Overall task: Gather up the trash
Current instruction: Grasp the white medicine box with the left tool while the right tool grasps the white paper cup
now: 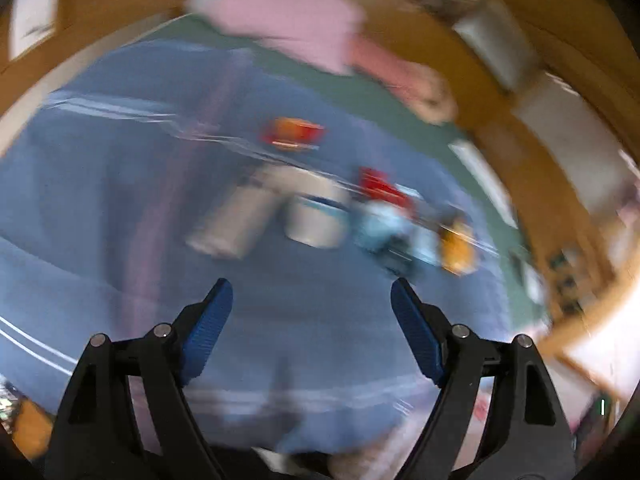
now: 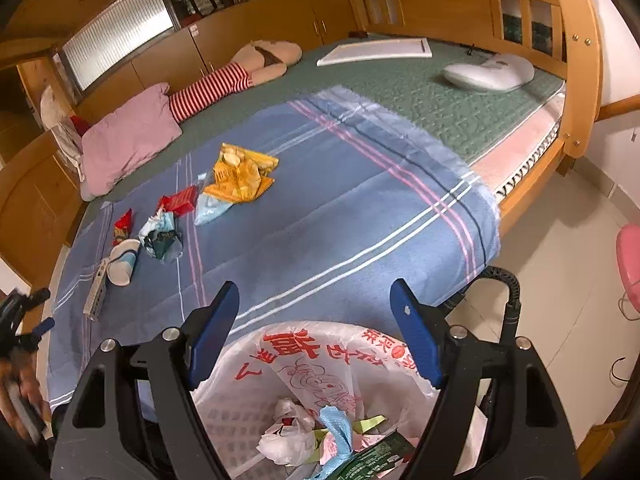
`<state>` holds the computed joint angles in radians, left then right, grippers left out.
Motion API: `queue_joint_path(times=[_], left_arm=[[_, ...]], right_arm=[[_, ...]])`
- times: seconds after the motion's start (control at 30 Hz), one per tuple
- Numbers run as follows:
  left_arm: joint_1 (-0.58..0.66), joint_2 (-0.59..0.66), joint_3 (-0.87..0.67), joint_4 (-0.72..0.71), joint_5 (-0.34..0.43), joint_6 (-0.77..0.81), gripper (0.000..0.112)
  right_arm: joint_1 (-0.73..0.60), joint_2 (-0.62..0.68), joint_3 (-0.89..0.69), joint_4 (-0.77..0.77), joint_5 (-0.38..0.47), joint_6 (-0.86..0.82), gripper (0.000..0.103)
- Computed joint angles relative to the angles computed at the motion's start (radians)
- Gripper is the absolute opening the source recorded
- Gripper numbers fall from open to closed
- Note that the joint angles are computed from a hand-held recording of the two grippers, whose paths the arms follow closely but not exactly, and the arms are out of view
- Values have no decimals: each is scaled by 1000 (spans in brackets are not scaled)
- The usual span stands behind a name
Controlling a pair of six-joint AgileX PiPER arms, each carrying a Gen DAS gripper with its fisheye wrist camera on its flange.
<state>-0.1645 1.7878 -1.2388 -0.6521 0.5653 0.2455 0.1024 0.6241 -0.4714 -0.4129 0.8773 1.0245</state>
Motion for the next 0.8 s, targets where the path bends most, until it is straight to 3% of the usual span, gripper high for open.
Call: queue_joint_path(times=[0.07, 0.17, 0.27, 0.33, 0.4, 0.43, 0.47, 0.53, 0.63, 0.8], left_arm=[[30, 109, -126, 126, 24, -118, 81], [29, 270, -291, 242, 46, -173, 81], [17, 385, -400, 179, 101, -85, 83], [-6, 482, -536, 169, 205, -61, 84], [-42, 521, -591, 262, 196, -94, 84], [-69, 524, -590, 348, 156, -136, 75], [-87, 536, -600, 397, 147, -158, 52], [-91, 548, -613, 405, 174, -162, 31], [-87, 498, -552, 405, 136, -167, 26], [-71, 219, -200, 417, -71, -192, 26]], right_arm=[[-78, 27, 16, 72, -56, -92, 76], [-160, 93, 27, 150, -125, -200, 76], [-178, 186, 12, 157, -178, -213, 76], [-186, 258, -11, 189, -217, -252, 76], [-129, 333, -42, 152, -252, -203, 76], [-97, 365, -55, 130, -268, -175, 76], [-72, 393, -69, 120, -282, -160, 76], [-18, 470, -107, 109, -328, -134, 76], [46, 595, -180, 121, -397, -140, 76], [183, 880, -401, 39, -486, -94, 76]])
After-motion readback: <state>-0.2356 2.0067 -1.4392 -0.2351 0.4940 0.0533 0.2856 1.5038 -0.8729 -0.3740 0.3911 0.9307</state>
